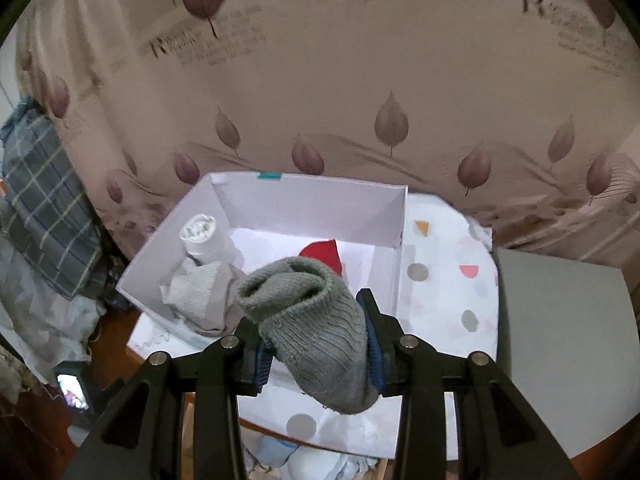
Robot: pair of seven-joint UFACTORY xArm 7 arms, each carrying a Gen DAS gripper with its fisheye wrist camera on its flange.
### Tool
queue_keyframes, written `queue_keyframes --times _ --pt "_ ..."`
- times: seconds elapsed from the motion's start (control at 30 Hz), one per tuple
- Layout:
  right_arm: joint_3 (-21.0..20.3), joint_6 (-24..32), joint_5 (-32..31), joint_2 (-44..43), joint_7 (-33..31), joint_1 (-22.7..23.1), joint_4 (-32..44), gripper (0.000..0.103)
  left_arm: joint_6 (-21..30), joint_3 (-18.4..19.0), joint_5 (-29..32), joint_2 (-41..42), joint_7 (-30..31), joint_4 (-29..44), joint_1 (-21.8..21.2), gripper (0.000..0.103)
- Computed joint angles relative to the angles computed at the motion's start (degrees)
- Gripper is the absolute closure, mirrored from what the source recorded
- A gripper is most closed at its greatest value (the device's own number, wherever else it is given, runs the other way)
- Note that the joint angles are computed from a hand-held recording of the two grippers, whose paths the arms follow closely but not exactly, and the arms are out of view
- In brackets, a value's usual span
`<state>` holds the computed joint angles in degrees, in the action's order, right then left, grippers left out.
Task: Take underwear out of drawer
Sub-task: 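Carry the grey knit sock into the shoe box and open the right tool while the left tool withdraws, then reach the right tool into the drawer and grasp the light blue sock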
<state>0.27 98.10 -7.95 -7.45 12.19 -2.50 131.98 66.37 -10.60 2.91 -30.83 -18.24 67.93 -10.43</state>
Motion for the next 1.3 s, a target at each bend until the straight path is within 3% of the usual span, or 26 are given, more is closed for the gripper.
queue_keyframes --times 0.33,0.43,0.57,0.73,0.83,1.07,1.3 --pt "0.28 -0.48 -0.99 2.21 -0.42 0.89 -5.35 0.064 0.45 -0.07 -0.09 0.63 0.6 0.39 -0.39 0.035" --pt "0.55 -1.89 -2.11 1.75 -0.62 1.24 -7.38 0.057 0.6 -0.01 -0.37 0.93 0.68 0.5 -0.55 0.035" --pt "0.71 -3.72 -3.03 0.79 0.07 1.41 -8.93 0.039 0.89 -0.3 -0.07 1.37 1.2 0.66 -0.84 0.035" --pt "0.8 -5.63 -1.33 -3.57 0.05 1.52 -10.87 0.037 0.9 -0.28 -0.01 1.45 1.52 0.43 -1.01 0.035" --pt "1.15 -4.92 0.42 -8.71 -0.52 1.7 -14.27 0.026 1.58 -0.01 -0.62 1.62 1.59 0.47 -1.18 0.035" --pt "3.55 0.69 2.06 -24.61 -4.44 2.76 -30.88 0.018 1.57 0.01 -0.88 1.28 1.69 0.08 -1.36 0.035" --pt "4.2 2.96 7.0 -33.57 -4.51 4.46 -49.56 0.018 2.19 -0.09 -1.12 1.7 1.88 0.29 -1.6 0.035"
